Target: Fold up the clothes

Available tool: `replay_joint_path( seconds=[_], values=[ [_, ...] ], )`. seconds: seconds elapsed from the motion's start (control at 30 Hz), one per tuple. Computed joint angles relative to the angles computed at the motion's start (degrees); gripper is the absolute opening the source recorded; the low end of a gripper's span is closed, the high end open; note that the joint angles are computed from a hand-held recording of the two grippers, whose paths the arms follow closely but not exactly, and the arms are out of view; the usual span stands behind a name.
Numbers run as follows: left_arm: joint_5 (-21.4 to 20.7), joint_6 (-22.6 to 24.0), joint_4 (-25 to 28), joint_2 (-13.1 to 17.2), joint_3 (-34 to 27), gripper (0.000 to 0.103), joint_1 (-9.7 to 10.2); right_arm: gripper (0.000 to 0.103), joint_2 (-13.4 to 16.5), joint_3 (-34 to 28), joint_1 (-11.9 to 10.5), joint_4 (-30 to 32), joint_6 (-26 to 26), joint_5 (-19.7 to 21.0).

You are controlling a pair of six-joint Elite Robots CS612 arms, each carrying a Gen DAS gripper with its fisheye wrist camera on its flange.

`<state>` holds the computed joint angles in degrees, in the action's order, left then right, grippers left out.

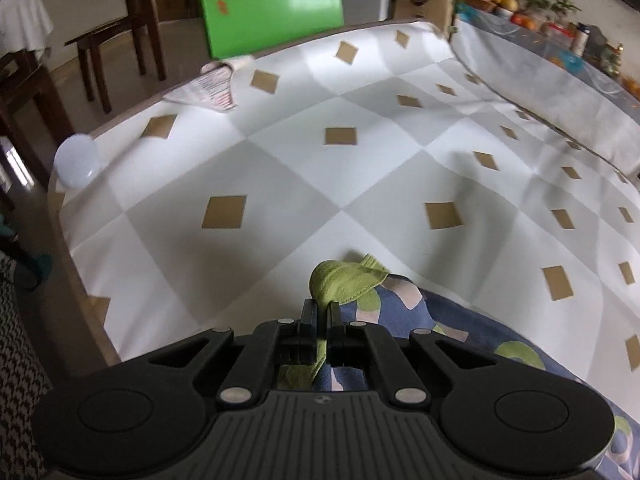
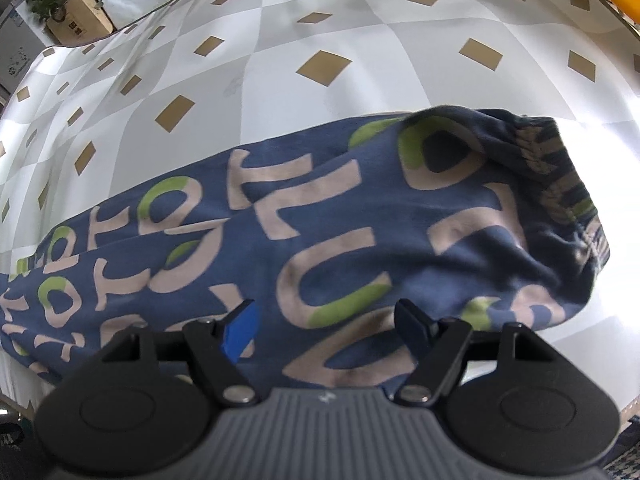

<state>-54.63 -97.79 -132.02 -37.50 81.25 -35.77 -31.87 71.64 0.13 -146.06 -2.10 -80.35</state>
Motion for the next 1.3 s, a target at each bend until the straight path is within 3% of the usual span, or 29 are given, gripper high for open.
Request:
replay_joint_path(
  seconds=[0.07,0.13,0.23,0.33,0.5,0.63,0.77,0.87,1.03,1.23,1.3],
  values=[
    [-4.0,2.7,-1.0,0.8,-0.8,0.003,0.69,0.073,0.2,-0.3,0.1,0.4,0.7,-1.3],
    [-5.1,1.5,0.0,1.3,-1.4,0.006,0.81,0.073,0.3,-0.5,0.0,0.9,1.5,-1.7],
    [-6.4,-1.7,2.5,1.3,-1.8,0.020,0.97,0.074,0.5,-0.8,-0.2,2.2,1.9,-1.9],
    [-5.7,-2.2,1.9,1.0,-1.4,0.026,0.69,0.076,0.7,-0.9,-0.2,2.3,1.7,-1.9],
    [-4.1,3.0,0.0,1.2,-2.0,0.032,-0.09,0.077,0.6,-0.4,-0.3,1.6,0.0,-1.6],
    [-3.6,8.2,-3.0,1.6,-2.9,0.035,-0.69,0.077,0.0,0.5,-0.9,1.4,-0.3,-0.4],
    [-7.6,16.5,-10.8,2.5,-3.4,0.040,-0.59,0.077,-0.6,0.9,-1.3,1.9,-0.9,0.6],
    [-11.1,23.9,-13.2,3.7,-5.5,0.040,-0.58,0.077,-0.9,0.9,-1.3,1.6,-4.3,0.4],
    [-15.8,32.8,-13.5,5.8,-9.6,0.040,-0.53,0.076,-1.1,0.0,-1.5,0.7,-10.4,4.7],
    [-19.6,41.4,-10.9,7.9,-15.0,0.041,0.04,0.072,0.2,-3.2,-1.0,0.1,-22.5,11.0],
    [-21.2,44.2,-10.0,8.6,-16.8,0.048,0.42,0.067,1.1,-4.7,-0.8,0.9,-25.2,12.5]
  ],
)
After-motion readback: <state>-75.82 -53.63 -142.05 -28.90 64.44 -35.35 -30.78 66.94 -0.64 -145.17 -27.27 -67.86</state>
